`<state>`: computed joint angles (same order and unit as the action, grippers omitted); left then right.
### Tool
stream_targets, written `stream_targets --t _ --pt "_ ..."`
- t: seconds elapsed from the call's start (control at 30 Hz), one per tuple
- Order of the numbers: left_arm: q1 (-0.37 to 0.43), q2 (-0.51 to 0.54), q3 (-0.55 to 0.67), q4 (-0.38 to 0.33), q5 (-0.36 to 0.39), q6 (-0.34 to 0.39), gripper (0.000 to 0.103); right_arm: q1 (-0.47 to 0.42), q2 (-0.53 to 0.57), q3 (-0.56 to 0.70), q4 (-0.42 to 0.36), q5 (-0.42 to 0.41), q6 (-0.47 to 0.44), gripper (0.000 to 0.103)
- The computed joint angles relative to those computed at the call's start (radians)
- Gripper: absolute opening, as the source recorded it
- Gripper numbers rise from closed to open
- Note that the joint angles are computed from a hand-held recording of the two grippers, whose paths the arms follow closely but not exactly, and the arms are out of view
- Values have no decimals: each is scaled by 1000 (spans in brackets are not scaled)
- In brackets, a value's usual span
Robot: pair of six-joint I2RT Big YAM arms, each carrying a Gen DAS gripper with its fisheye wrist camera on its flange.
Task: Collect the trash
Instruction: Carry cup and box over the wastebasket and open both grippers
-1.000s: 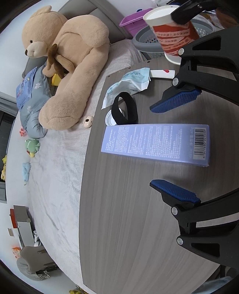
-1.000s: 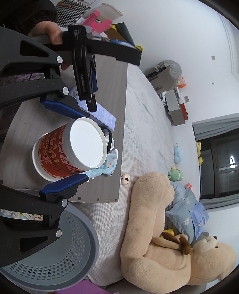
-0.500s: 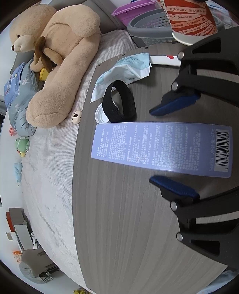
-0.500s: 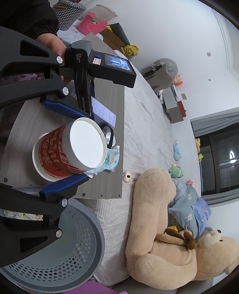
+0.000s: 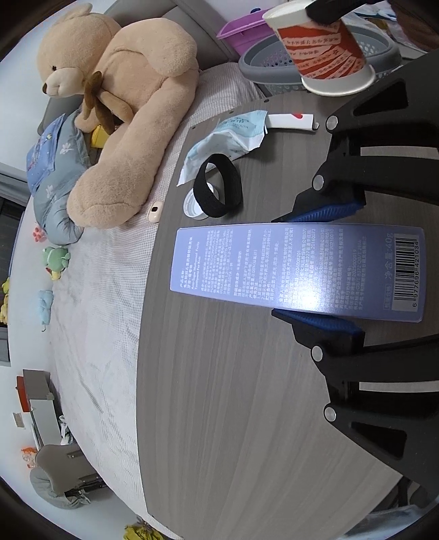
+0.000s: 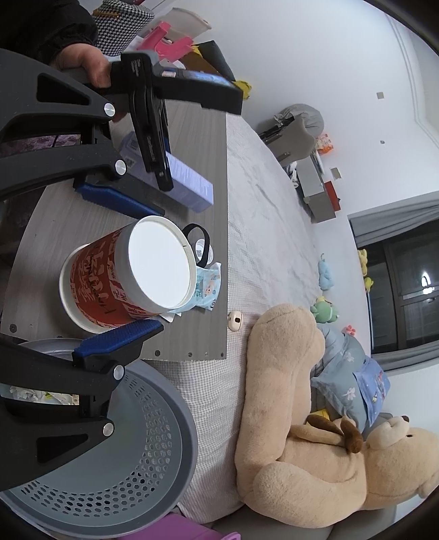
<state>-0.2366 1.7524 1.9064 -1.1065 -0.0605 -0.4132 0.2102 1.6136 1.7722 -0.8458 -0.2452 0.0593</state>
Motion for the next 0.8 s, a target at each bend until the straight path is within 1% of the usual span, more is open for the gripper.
stream_targets --t 0.27,0.53,0.8 --pt "-5 -85 -55 31 -26 -9 45 -8 -18 -24 25 -11 4 59" --pt "-28 -122 -68 62 -26 3 45 -13 -41 -44 32 -5 12 59" --pt "-64 -152 -84 87 -27 26 45 -23 -82 -81 57 4 20 59"
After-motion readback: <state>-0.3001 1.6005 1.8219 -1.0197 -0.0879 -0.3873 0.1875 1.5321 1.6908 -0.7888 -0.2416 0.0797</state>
